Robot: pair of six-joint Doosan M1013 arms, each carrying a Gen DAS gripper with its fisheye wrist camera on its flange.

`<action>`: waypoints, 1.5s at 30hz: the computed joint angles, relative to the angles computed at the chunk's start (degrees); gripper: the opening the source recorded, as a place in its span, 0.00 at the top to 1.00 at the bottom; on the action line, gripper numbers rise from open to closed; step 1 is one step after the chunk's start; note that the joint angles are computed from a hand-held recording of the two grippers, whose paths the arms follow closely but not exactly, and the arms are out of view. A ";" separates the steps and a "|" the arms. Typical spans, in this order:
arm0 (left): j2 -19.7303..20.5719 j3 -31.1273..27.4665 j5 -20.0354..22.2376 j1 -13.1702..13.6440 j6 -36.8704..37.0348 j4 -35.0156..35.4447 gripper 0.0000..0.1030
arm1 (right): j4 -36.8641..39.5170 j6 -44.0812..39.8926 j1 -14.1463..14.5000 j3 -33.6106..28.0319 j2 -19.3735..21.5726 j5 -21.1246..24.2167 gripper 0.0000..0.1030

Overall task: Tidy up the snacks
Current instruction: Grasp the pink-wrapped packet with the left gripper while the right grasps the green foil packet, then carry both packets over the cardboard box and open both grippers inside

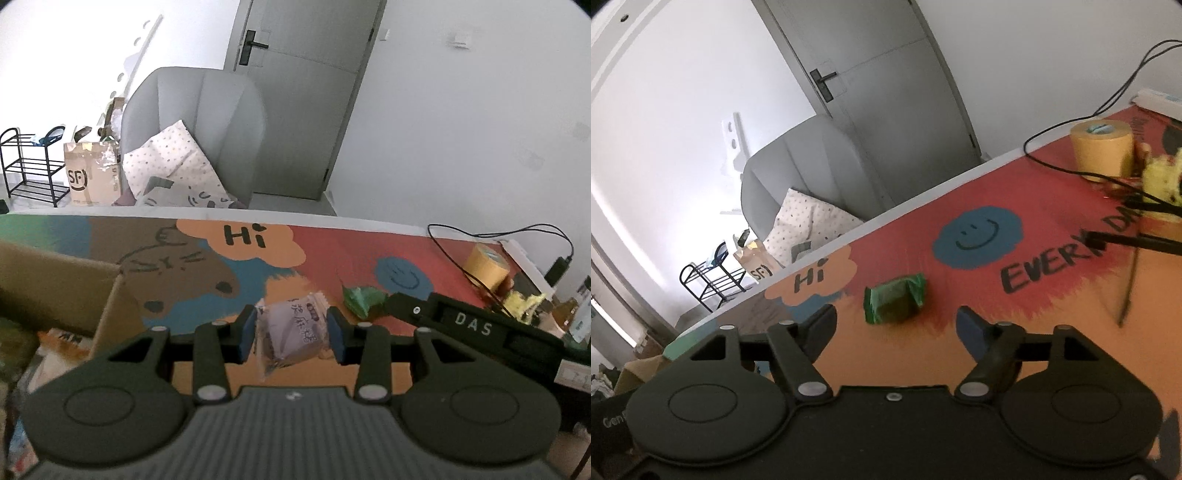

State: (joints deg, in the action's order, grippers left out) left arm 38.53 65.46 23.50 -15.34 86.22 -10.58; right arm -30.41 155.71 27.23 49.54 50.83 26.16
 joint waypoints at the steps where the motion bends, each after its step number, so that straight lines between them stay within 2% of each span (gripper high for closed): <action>1: 0.42 -0.55 0.14 -0.03 -0.66 0.56 0.61 | 1.21 -1.38 -0.12 -0.90 0.53 0.32 0.30; 6: 1.90 -2.36 0.61 -0.27 -3.34 2.95 0.61 | 6.24 -7.81 -0.60 -5.97 3.32 2.68 0.30; 9: 1.97 -2.10 -0.58 -0.43 -4.28 4.42 0.61 | 8.33 -10.55 -0.78 -9.54 5.30 4.84 0.30; 14: 2.55 -2.51 -0.33 -0.51 -8.50 8.20 0.61 | 8.17 -11.61 -0.65 -14.76 8.28 8.77 0.30; 15: 2.71 -2.68 -0.08 -0.48 -8.85 8.53 0.61 | 7.90 -11.37 -0.60 -15.55 8.74 9.56 0.33; 17: 2.94 -2.86 0.44 -0.44 -9.39 8.95 0.61 | 5.75 -10.22 -0.32 -16.21 9.18 10.36 0.49; 18: 3.06 -2.98 0.86 -0.41 -9.48 8.87 0.61 | 7.60 -11.33 -0.51 -15.65 8.91 9.47 0.62; 19: 3.08 -2.98 1.07 -0.36 -9.18 8.44 0.61 | 9.51 -12.12 -0.68 -15.34 8.69 9.19 0.63; 22: 2.87 -2.64 1.08 -0.33 -8.78 8.00 0.61 | 7.93 -10.95 -0.39 -13.96 7.79 9.62 0.65; 28: 1.57 -1.00 0.27 -0.26 -7.35 6.50 0.61 | 5.62 -5.90 0.00 -6.97 4.10 6.57 0.66; 36: -1.69 2.85 -2.09 -0.02 -3.70 3.10 0.61 | -1.72 3.61 1.31 0.12 -0.32 3.09 0.66; 45: -6.17 7.72 -5.60 0.96 3.43 -3.00 0.61 | -8.60 9.87 2.96 4.50 -3.72 -0.10 0.66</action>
State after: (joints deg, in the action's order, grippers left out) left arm 32.36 73.19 17.90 -14.38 89.65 -13.58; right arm -39.00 165.58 30.18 54.04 47.11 26.06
